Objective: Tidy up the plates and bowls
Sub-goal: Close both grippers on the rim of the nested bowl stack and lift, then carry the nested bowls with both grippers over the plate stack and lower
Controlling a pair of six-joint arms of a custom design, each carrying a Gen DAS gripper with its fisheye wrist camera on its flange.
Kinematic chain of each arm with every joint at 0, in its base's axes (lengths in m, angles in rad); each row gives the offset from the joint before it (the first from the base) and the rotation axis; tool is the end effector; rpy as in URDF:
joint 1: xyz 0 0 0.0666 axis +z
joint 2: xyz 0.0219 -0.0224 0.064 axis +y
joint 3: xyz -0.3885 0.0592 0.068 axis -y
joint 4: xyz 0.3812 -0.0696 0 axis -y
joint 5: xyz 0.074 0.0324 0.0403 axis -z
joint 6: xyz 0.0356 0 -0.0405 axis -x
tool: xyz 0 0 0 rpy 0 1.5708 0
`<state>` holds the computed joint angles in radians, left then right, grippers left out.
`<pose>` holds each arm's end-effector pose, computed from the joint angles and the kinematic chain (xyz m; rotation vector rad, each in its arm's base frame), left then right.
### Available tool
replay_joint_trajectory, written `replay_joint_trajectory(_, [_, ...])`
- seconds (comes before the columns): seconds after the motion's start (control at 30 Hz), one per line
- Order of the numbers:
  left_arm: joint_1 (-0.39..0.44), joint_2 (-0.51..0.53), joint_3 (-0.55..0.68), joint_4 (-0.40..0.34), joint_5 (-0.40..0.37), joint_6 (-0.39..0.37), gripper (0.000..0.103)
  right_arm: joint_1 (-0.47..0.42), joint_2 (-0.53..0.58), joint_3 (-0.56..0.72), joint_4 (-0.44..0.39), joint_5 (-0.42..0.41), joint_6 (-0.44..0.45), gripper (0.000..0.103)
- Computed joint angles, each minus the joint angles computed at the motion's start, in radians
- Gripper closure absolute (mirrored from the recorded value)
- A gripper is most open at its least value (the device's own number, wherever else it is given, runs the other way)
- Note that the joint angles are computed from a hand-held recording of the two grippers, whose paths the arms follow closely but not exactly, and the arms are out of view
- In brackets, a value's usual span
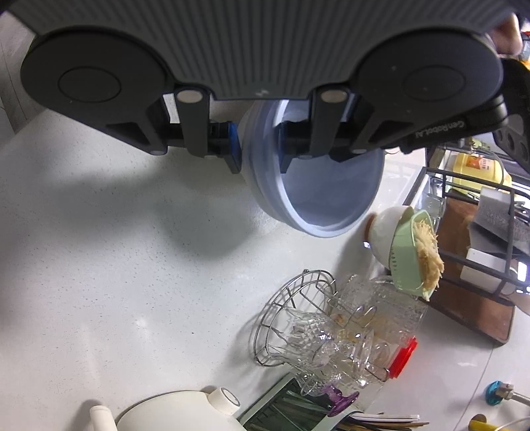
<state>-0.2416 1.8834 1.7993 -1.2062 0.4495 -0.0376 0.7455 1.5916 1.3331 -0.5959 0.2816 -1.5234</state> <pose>0.5934 -0.1626 0.3454 0.4846 2.7916 -0.6847 0.4018 0.3570 0.3384 1.0726 2.2668 0.6996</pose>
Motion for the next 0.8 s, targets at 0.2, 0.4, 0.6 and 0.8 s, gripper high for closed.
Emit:
replay_joint_trajectory(0.2, [0.018,-0.023,0.018,-0.054,0.019,-0.062,0.081,0.022,-0.014,0.023,-0.029,0.025,-0.019,0.077])
replay_joint_trajectory(0.4, [0.051,-0.052,0.033,-0.127,0.047,-0.103,0.081,0.06,-0.005,0.081,-0.092,0.076,-0.112,0.077])
replay_joint_trajectory(0.6, [0.079,-0.046,0.09,-0.217,0.044,-0.225,0.081,0.078,0.009,0.132,-0.121,0.073,-0.129,0.077])
replay_joint_trajectory(0.8, [0.11,-0.058,0.094,-0.241,0.03,-0.264,0.08,0.096,0.063,0.239,-0.201,0.056,-0.083,0.077])
